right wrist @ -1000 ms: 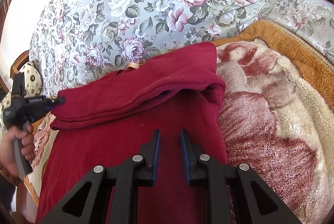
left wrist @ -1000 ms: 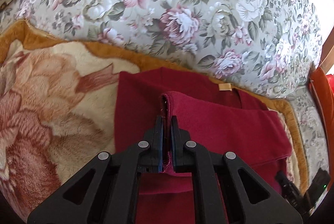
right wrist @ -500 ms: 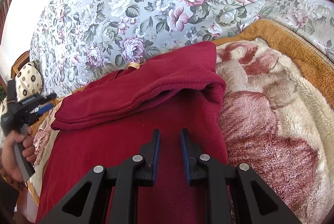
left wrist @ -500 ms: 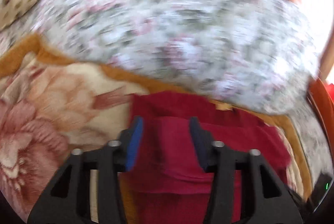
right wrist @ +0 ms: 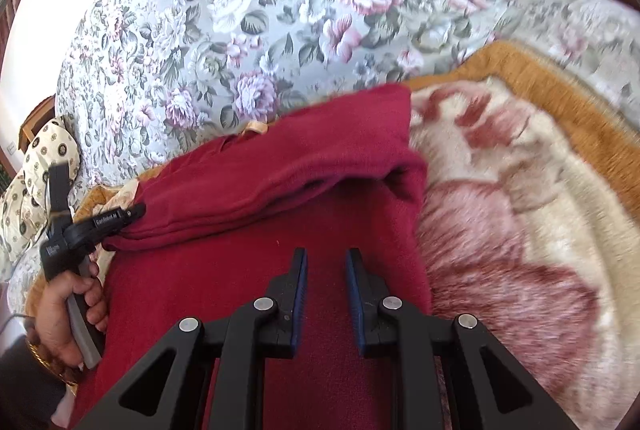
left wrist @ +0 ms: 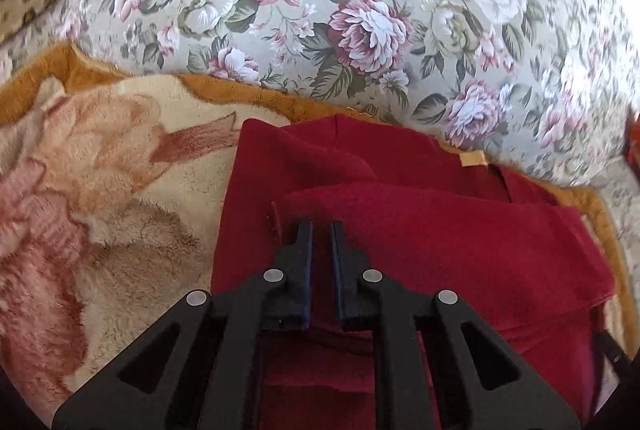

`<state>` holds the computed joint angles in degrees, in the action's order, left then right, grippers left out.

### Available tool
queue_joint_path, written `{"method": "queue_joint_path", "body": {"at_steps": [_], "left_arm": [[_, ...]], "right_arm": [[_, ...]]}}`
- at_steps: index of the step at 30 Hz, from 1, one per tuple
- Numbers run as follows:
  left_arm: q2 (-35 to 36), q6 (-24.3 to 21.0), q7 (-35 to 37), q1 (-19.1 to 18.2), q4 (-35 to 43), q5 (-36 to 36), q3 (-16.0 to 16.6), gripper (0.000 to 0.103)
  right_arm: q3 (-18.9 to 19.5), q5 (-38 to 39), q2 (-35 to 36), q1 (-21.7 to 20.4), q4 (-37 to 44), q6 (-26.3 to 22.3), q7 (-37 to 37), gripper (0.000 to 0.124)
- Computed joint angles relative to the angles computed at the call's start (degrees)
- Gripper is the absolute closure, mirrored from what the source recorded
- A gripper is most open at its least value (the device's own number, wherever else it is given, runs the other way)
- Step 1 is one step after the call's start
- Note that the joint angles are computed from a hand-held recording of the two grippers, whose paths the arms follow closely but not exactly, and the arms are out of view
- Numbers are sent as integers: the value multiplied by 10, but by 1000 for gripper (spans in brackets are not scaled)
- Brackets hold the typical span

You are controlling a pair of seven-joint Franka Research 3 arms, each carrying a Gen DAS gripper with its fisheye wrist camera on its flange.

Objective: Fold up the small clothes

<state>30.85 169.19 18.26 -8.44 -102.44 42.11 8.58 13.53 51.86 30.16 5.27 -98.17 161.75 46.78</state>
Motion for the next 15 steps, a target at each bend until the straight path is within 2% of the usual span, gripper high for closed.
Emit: {"method": "queue_joint_path", "body": {"at_steps": [2,4,6,7,10,11,12,13,14,15], "left_arm": [[0,18,-6,2,-6,-2,2,94],[1,12,-4,-3,-2,-3,5,94],[2,5,-6,-8,1,1,9,93],[2,2,-6,-9,2,2,9,93],[2,3,-7,-8,2,3,7,94],[3,2,-8,-8,3,4,7,93],[4,2,-8,-8,4,4,7,93],[2,-3,3,-2,3,0,-1,93],[2,-2,3,-2,2,0,-1,93],[2,0,3,0,2,-2,-2,94]], "right_arm": [[31,49,-15,-22,2,26,-57,106],[12,28,-10,-1,28,42,-50,106],[-20,-31,14,23,73,15,-5,106],[-50,-88,36,49,107,-7,36,106],[-94,-201,101,76,208,-107,102,106],[-122,-256,117,95,223,-112,145,106],[-130,-295,129,96,230,-120,176,106],[-118,-293,135,81,218,-120,173,106],[-87,-253,122,57,188,-88,130,106],[-53,-232,118,27,176,-83,96,106]]}}
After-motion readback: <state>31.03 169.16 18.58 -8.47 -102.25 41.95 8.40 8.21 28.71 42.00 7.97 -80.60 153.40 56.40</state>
